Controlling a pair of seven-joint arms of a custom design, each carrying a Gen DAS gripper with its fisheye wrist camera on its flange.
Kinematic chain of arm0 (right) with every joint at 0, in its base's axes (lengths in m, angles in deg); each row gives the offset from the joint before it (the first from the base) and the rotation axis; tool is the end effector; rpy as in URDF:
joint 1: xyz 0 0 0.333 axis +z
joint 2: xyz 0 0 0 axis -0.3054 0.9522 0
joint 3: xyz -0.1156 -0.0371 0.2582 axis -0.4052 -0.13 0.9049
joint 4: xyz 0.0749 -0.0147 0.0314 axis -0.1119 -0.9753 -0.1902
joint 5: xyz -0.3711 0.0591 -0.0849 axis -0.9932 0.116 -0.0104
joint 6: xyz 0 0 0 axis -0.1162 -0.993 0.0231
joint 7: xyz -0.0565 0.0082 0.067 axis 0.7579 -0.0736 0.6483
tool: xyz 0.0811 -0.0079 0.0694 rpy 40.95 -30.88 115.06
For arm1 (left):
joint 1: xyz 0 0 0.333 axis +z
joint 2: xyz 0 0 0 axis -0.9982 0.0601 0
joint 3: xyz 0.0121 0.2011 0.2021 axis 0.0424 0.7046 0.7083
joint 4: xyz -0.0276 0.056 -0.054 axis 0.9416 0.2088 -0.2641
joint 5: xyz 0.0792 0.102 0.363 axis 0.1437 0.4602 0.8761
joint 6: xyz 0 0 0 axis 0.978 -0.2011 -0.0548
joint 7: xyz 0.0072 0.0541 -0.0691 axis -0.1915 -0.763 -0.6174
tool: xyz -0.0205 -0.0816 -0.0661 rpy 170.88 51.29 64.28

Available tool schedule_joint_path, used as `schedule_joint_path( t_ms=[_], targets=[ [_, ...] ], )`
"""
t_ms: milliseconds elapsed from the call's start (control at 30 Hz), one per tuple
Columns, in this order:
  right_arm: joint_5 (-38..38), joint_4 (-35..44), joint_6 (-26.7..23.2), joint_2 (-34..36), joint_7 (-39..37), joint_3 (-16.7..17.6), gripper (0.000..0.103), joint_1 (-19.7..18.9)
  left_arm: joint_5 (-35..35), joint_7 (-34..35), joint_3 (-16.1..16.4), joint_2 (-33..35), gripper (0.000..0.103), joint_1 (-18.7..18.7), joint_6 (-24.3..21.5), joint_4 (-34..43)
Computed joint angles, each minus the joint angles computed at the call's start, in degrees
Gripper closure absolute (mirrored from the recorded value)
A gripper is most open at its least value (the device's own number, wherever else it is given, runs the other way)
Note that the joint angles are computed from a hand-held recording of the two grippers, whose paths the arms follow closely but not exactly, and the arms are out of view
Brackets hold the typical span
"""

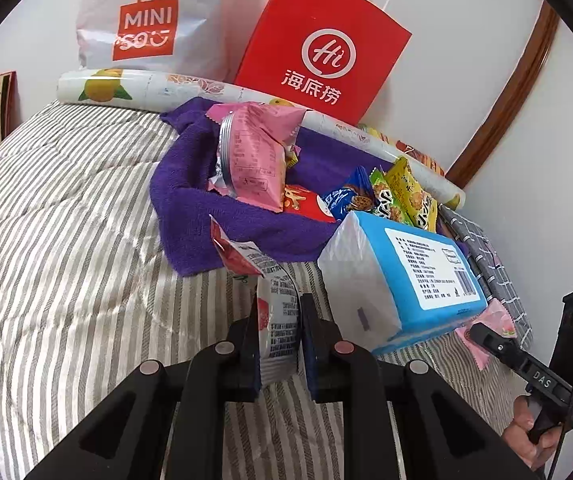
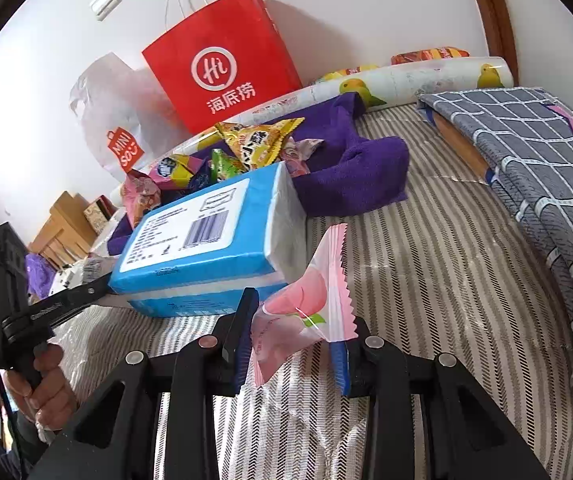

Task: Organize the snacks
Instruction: 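Lift and carry the white packet and pink packet toward the purple towel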

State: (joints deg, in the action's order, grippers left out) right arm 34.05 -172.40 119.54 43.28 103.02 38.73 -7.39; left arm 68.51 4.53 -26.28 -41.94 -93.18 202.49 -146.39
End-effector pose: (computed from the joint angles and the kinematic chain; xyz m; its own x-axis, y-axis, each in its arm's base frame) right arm 0.6211 0.2110 0.4018 0.3684 -0.8480 -0.3809 -0.7836 -0.0628 -0.6181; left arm 0.5372 -0.1624 0.4048 0.1957 -0.8959 0.3987 -0.6516 -0.4227 -0.6299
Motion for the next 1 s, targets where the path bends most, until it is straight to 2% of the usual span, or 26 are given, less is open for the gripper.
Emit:
schedule_joint_path(
  t_ms=[67, 167, 333, 467, 600, 700, 833, 1000],
  targets=[
    [-0.9, -0.4, 0.8, -0.3, 0.8, -0.4, 0.07, 0.5, 0.2, -0.6, -0.1, -0.5, 0.088, 0.0, -0.1, -0.5],
    [-1.9, -2.3, 2.7, -1.6, 1.3, -0.3, 0.07, 0.9, -9.9, 7.5, -2.4, -0.9, 0.088, 0.8, 0.1, -2.3],
    [-4.0, -6.8, 4.7, -5.0, 2.4, -1.0, 0.07, 2.1, -10.1, 7.3, -3.2, -3.0, 0.088, 0.3, -1.2, -4.1],
    [-3.7, -9.6, 4.2, -8.3, 2.5, -1.4, 0.07, 2.5, -14.8, 11.2, -5.1, -5.6, 0.088, 0.7, -1.0, -6.4],
    [-2.9, -11.6, 4.9, -11.4, 2.0, -2.4, 0.07, 3.6, -12.5, 8.6, -8.2, -8.7, 0.088, 3.2, -1.8, -7.4],
    [-9.8, -13.5, 7.7, -13.5, 9.5, -4.4, 0.07, 5.7, -8.0, 3.8, -11.7, -10.9, 0.088, 6.5, -3.6, -7.4],
    [-18.3, -13.9, 8.0, -15.3, 17.6, -6.0, 0.07, 6.7, -12.3, 7.3, -11.0, -12.7, 0.088, 4.9, -4.3, -7.5],
    [-18.9, -14.2, 8.5, -17.3, 17.6, -6.1, 0.07, 7.3, -16.6, 11.8, -11.4, -14.6, 0.088, 3.7, -5.7, -7.2]
  ],
)
